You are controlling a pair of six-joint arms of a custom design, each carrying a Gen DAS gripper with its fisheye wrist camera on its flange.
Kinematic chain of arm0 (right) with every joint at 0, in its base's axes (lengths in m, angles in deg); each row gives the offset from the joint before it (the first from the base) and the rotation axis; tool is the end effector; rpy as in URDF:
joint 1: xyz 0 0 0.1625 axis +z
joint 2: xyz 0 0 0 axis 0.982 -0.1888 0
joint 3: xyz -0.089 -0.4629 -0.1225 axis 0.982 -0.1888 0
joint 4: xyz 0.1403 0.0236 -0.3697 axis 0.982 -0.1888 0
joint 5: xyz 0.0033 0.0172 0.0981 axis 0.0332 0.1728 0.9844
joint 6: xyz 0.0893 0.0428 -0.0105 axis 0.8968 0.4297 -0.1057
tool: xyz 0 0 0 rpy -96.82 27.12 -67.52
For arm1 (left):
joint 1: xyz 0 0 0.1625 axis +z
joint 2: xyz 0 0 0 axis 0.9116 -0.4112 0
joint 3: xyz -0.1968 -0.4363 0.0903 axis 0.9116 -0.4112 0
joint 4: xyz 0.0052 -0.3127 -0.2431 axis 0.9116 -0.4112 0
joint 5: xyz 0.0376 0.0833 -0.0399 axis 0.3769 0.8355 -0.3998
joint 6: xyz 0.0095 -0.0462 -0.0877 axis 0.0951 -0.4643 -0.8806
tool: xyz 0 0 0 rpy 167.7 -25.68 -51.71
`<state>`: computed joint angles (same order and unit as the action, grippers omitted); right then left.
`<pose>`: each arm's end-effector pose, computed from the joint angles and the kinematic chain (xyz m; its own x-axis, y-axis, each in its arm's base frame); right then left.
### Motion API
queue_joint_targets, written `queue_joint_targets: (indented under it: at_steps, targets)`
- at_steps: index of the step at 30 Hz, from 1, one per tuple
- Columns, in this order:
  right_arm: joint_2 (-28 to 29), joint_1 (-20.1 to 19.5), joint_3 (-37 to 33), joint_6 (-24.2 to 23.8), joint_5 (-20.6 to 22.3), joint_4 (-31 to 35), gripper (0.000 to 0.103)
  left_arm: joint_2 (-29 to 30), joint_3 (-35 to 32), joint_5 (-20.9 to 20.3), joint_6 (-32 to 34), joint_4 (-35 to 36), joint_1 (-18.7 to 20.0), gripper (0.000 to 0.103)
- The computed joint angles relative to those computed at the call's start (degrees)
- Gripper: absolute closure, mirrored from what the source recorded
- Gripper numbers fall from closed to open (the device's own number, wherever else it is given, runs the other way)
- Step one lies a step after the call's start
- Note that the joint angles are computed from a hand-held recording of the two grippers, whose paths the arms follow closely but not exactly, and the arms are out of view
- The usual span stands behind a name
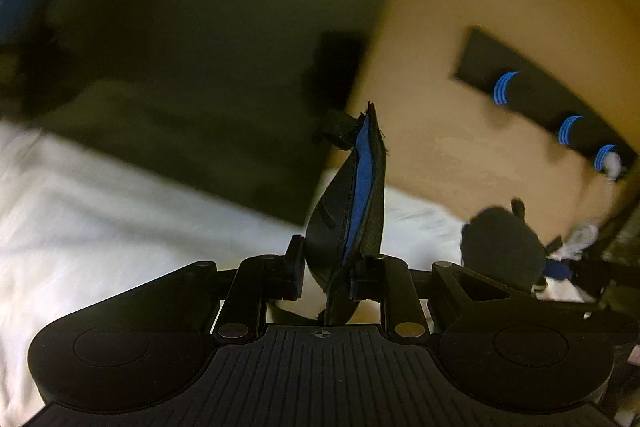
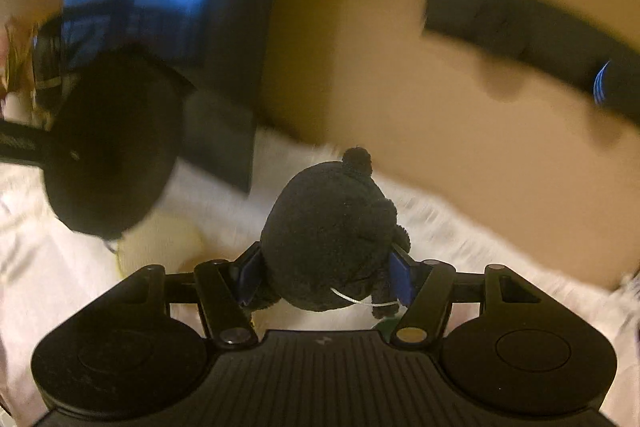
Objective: Organize soft objects
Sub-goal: 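Grasp the black plush toy with the right gripper while the left gripper holds the pad, then carry the black pad and plush toy into the pink box and open both grippers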
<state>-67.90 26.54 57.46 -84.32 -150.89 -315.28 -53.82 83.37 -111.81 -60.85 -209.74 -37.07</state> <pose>0.2062 -0.3917 0.2343 -0.5610 -0.2242 0.7969 -0.8110 0.3421 -0.4746 -0.2949 -0.4026 0.2353 -0.8775 0.1434 -0.4577 0.4518 0.5673 -0.6885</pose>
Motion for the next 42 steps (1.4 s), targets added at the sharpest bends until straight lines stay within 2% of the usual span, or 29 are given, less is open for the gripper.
queue_joint_targets:
  at_steps: [4,9,15,22,29,35,42]
  targets:
    - [-4.9,0.3,1.6,-0.7,-0.3,-1.0,0.039,3.4,-3.7,-2.8,5.2,-1.8,-1.1,0.080]
    - [-8.6,-1.1,3.7,-1.6,-1.5,-4.2,0.039,7.2,-7.6,-9.1,7.5,-1.7,-1.1,0.080]
    - [-13.2,-5.4,5.8,-1.4,-1.8,-6.3,0.039,12.5,-11.9,-18.3,7.3,-0.2,0.4,0.080]
    - [-18.7,-10.1,7.3,-1.7,-1.8,-7.2,0.039,16.7,-15.7,-26.2,7.3,1.8,1.4,0.080]
    - [-22.7,-14.3,8.3,-1.0,0.0,-7.2,0.039,20.4,-19.3,-30.4,7.7,3.8,2.0,0.080]
    - [-25.4,-16.7,8.4,-0.6,2.2,-6.0,0.039,21.9,-21.5,-30.8,7.8,3.9,2.9,0.080]
    - [-25.5,-20.0,8.6,-0.4,4.0,-4.9,0.039,26.7,-26.9,-35.1,5.1,10.5,4.8,0.080]
